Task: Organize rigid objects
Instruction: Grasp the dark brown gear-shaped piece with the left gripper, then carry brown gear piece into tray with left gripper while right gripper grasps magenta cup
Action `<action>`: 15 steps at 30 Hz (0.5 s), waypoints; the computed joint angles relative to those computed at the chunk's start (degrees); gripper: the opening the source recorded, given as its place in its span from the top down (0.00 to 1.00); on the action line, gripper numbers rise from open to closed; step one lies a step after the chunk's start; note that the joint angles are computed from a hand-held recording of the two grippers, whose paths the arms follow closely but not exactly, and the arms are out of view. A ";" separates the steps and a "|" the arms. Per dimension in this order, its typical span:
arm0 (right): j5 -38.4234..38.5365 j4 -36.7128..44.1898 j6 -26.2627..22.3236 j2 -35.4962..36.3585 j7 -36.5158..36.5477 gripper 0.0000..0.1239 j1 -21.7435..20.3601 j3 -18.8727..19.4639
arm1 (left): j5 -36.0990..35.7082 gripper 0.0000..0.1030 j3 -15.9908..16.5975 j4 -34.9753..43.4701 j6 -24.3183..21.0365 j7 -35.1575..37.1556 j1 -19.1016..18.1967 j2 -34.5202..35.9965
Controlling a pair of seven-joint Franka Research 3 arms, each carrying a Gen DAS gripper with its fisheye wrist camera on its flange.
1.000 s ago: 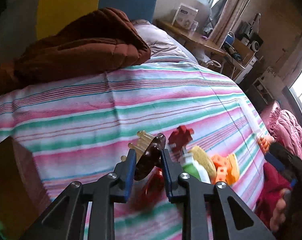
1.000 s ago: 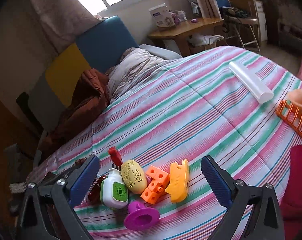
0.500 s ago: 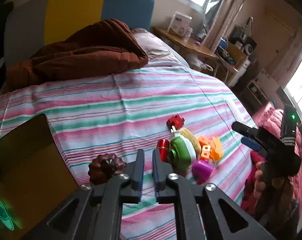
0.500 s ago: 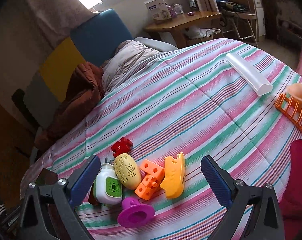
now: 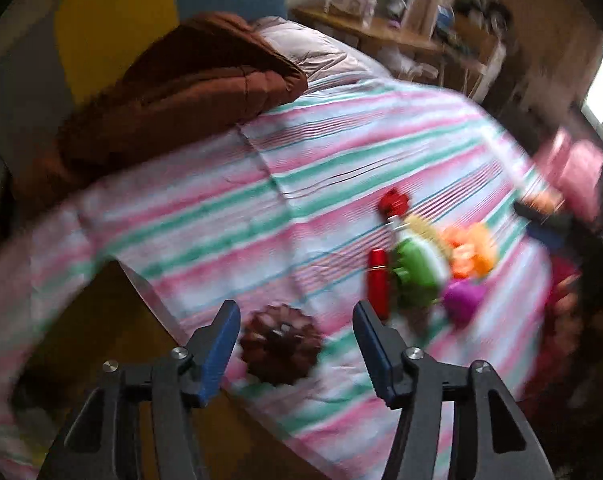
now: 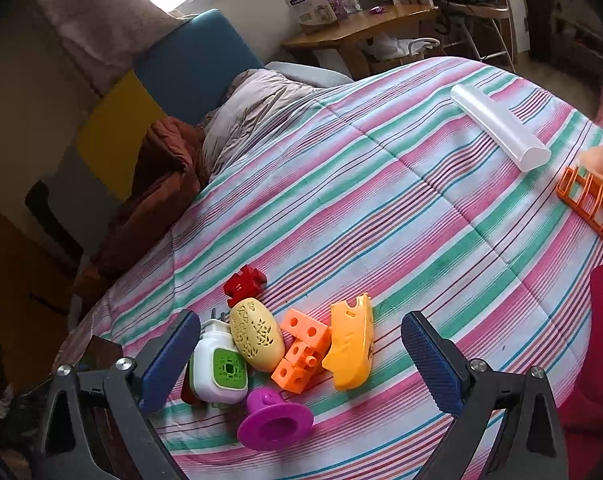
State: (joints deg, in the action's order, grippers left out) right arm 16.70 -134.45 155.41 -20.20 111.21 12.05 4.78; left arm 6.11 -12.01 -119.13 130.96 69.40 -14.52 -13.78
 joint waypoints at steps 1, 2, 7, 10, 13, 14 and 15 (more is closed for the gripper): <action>0.10 0.01 -0.05 0.01 0.01 0.18 0.03 -0.06 | 3.87 0.45 -1.32 -0.21 -0.28 -0.67 0.26 0.03; 0.18 0.09 -0.10 0.07 0.02 0.18 0.05 -0.10 | 5.20 0.47 -1.73 -0.68 -0.24 -0.92 0.12 -0.17; 2.90 0.22 0.08 0.28 -1.99 0.18 1.27 -1.13 | 10.50 0.50 -2.77 -5.41 3.14 -5.92 0.02 -2.09; 2.33 0.23 0.07 0.18 -1.98 0.18 0.88 -0.63 | 10.71 0.75 -2.56 -6.18 4.24 -7.50 0.00 -1.30; 1.46 0.20 0.29 0.16 -1.33 0.18 0.36 -0.18 | 12.52 0.77 -2.51 -7.36 6.72 -9.81 0.31 -1.44; 1.33 0.23 0.30 0.20 -1.18 0.18 0.27 -0.16 | 11.87 0.77 -2.13 -7.65 7.35 -10.08 0.22 -1.63; 0.97 0.26 0.28 0.26 -0.85 0.18 0.07 -0.01 | 11.09 0.77 -1.78 -8.09 8.32 -10.37 0.12 -1.97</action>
